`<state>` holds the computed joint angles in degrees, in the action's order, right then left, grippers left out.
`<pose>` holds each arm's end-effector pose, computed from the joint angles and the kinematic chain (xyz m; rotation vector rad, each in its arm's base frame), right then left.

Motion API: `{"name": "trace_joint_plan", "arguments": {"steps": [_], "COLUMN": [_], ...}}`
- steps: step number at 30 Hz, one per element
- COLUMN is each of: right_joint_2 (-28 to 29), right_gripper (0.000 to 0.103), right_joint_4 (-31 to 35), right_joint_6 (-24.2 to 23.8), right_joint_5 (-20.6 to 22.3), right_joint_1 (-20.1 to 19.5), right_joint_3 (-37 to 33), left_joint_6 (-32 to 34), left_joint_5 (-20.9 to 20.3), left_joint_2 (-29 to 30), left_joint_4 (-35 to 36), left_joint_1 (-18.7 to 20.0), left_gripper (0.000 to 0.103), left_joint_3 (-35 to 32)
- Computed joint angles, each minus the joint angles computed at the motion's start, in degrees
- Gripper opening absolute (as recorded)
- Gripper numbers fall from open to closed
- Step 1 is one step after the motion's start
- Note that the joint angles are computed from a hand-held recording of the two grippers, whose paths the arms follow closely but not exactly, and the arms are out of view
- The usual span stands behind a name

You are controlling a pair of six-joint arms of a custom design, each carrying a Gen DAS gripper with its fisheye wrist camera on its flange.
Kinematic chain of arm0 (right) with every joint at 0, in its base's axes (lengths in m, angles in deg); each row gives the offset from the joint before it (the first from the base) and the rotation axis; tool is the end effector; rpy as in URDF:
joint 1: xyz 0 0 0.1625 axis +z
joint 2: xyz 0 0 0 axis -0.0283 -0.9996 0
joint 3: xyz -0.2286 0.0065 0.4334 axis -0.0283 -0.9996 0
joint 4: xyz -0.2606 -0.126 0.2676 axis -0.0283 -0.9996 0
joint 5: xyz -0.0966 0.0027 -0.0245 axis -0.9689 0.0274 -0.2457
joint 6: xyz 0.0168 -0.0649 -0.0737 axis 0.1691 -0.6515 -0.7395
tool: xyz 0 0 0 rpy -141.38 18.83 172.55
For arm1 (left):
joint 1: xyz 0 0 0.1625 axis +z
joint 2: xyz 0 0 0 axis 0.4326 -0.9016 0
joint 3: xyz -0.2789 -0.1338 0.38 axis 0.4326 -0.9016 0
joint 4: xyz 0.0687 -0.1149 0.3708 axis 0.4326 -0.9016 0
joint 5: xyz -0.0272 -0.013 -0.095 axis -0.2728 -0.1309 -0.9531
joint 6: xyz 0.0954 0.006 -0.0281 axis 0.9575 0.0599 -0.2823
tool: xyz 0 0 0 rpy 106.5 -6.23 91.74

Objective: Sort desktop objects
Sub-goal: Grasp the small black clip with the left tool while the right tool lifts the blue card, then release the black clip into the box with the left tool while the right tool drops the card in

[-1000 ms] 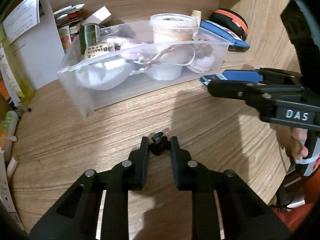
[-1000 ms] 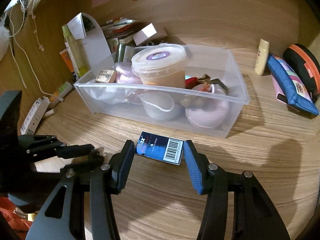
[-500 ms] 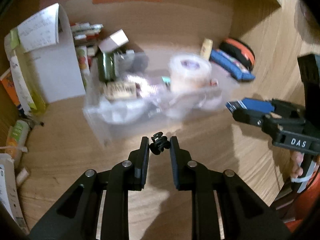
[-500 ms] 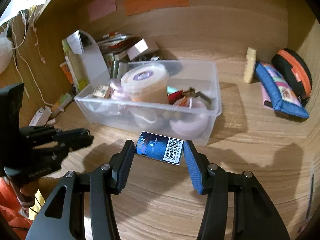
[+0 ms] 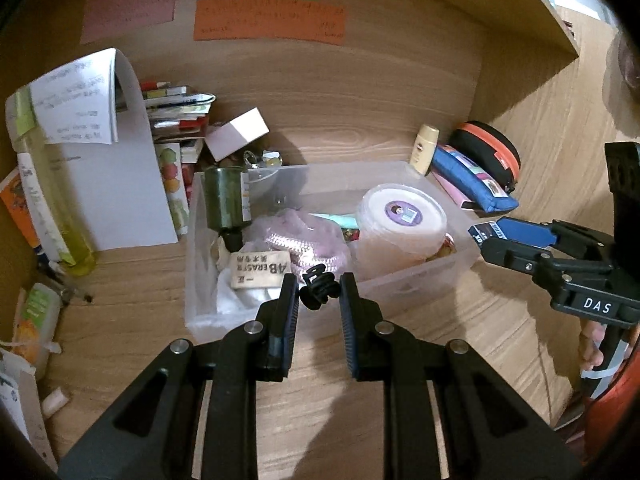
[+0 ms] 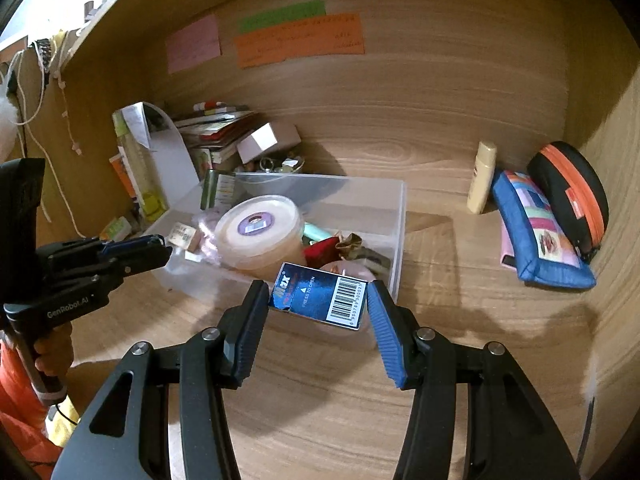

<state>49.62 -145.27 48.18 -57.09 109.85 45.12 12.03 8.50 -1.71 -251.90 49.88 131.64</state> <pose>0.3685 -0.7847 -0.0269 1.0652 -2.4346 0.8057 -0.0036 -0.7433 0.3426 0.5287 2.3256 -1.0313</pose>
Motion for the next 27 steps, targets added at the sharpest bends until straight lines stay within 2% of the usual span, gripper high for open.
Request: {"name": "trace_joint_plan", "arguments": {"steps": [12, 19, 23, 27], "right_joint_2": [4.1, 4.6, 4.7, 4.0], "right_gripper": [0.048, 0.049, 0.053, 0.055], "right_joint_4": [5.2, 4.4, 4.0, 3.6], "right_joint_6": [-1.0, -1.3, -1.0, -1.4], "right_joint_5": [-2.5, -2.6, -3.5, -3.7], "right_joint_1": [-0.2, -0.2, 0.0, 0.2], "right_joint_3": [-8.1, -8.5, -8.6, -7.2], "left_joint_6": [0.5, 0.3, 0.4, 1.1], "left_joint_5": [-1.4, -1.6, -1.9, -2.2], "left_joint_2": [1.7, 1.6, 1.4, 0.9], "left_joint_4": [1.0, 1.2, 1.0, -0.7], "left_joint_1": [1.0, 1.0, 1.0, 0.7], "left_gripper": [0.02, 0.02, 0.028, 0.029], "left_joint_3": [-2.7, -2.7, -2.5, -1.4]}}
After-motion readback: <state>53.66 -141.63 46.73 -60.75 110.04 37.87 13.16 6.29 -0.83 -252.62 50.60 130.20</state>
